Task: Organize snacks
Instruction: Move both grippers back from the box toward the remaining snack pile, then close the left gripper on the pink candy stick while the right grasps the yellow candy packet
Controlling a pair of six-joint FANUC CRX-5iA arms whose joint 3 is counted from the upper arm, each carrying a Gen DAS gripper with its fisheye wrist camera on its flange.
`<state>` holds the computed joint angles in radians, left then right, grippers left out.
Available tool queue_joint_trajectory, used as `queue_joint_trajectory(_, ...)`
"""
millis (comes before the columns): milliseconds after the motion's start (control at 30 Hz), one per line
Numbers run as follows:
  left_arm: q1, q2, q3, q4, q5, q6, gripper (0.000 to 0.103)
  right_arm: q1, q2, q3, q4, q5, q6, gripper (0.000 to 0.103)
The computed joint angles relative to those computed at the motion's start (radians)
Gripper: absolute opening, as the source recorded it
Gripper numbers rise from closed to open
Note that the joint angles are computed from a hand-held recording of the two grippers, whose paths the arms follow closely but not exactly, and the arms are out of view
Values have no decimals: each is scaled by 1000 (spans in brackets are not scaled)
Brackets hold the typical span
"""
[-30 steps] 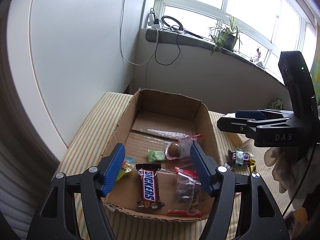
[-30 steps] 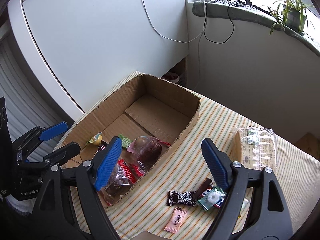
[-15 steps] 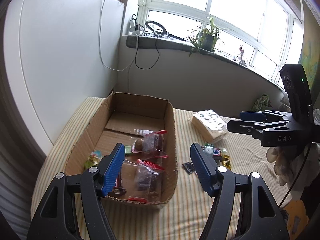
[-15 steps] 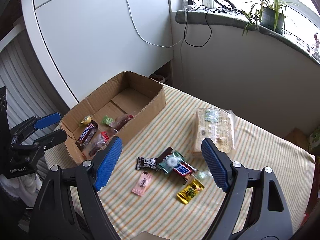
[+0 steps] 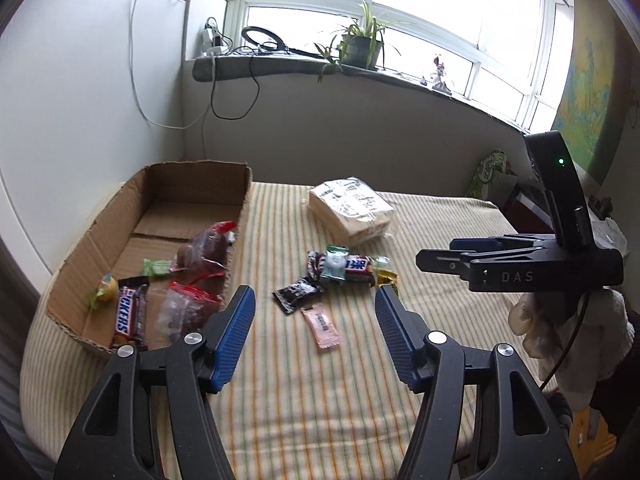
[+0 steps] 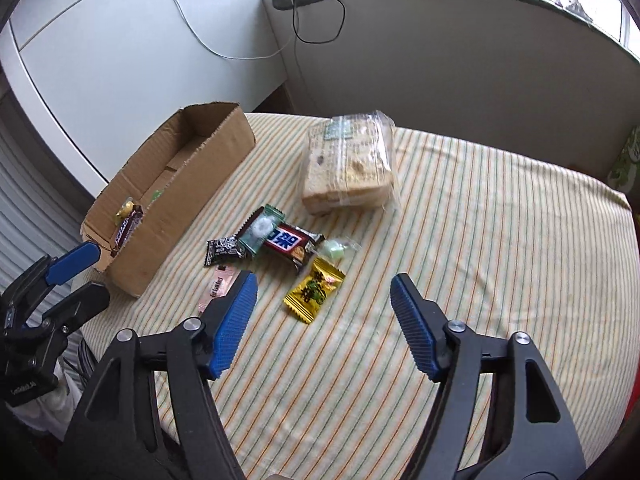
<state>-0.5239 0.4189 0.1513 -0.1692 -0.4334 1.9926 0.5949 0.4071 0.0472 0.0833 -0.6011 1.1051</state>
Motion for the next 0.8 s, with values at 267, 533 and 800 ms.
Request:
queue_joint_trajectory(267, -11, 94, 48, 138, -45, -125, 44, -30, 72, 94, -157, -80, 85, 52)
queue_joint_trajectory(533, 0, 137, 85, 121, -77, -86, 43, -23, 124, 149, -139, -118, 57, 45)
queue_joint_trajectory(800, 15, 146, 70, 183, -52, -141, 40, 5, 173, 189, -37, -142, -14, 43)
